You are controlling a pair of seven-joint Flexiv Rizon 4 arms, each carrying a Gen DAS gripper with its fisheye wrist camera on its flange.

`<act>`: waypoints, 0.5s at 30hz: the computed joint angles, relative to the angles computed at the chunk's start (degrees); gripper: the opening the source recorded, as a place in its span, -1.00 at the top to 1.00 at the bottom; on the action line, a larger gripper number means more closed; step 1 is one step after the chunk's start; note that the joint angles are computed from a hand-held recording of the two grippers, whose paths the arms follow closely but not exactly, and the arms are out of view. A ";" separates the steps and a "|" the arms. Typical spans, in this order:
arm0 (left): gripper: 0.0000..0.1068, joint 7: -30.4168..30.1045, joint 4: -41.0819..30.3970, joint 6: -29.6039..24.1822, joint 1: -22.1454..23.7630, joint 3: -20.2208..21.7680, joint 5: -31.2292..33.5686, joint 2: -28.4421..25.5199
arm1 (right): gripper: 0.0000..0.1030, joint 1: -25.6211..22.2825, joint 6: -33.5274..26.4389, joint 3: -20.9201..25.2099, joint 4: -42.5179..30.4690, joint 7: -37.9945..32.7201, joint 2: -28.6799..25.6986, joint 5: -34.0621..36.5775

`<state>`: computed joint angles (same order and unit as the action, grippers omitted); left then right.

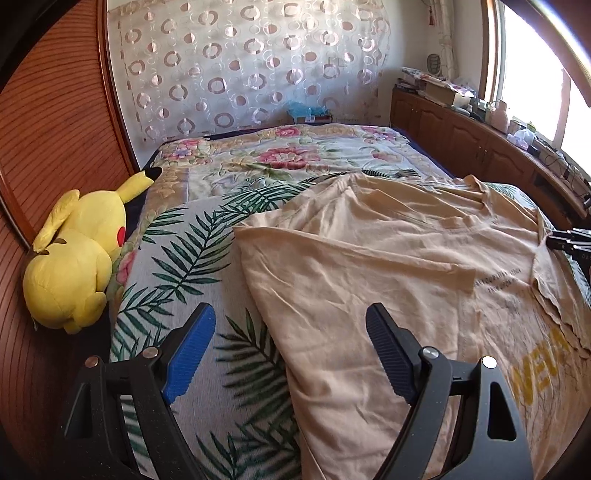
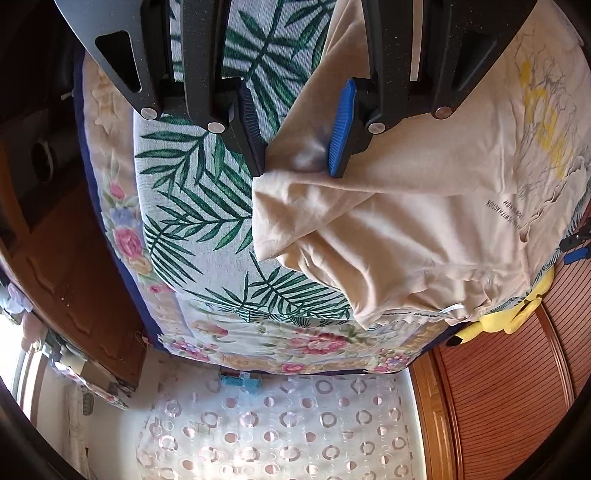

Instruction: Fold small clothes

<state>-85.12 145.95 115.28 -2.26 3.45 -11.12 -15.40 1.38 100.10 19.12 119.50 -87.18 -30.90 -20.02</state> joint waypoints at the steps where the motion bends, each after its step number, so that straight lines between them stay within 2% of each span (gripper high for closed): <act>1: -0.58 -0.60 -0.79 -0.70 2.15 -1.07 1.63 -0.26 | 0.17 0.19 0.84 -0.19 -0.37 -0.10 -0.62 0.11; 3: -0.58 -1.17 -2.09 -1.65 4.71 -2.35 3.77 -0.70 | 0.04 2.11 3.50 -2.23 0.52 -0.25 -0.92 0.46; 5: -0.58 -2.13 -3.44 -3.28 8.05 -4.33 6.31 -0.87 | 0.03 4.30 4.52 -4.49 1.55 -0.06 -0.31 0.66; 7: -0.57 -3.01 -4.63 -4.29 11.33 -6.44 8.78 -1.15 | 0.03 3.44 4.64 -4.00 1.51 0.26 -0.60 -0.14; 10: -0.40 -2.85 -6.74 -5.76 13.70 -7.79 10.57 -1.97 | 0.03 1.89 4.62 -2.84 1.08 0.86 -1.35 -1.47; 12: -0.28 -3.15 -7.61 -7.20 16.96 -10.58 11.99 -2.22 | 0.02 1.15 4.33 -2.51 0.43 1.02 -1.87 -2.36; 14: -0.10 -3.81 -8.24 -8.60 22.23 -15.36 13.62 -2.69 | 0.01 0.55 3.93 -2.13 -0.22 1.14 -2.32 -3.02; 15: -0.09 -3.86 -8.56 -9.31 24.03 -17.06 13.94 -2.95 | 0.01 0.16 3.80 -1.84 -0.38 1.17 -2.46 -3.30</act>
<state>-88.98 137.40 105.97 21.77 -13.61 2.83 -18.35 1.54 103.91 17.29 119.12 -86.01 -33.36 -23.32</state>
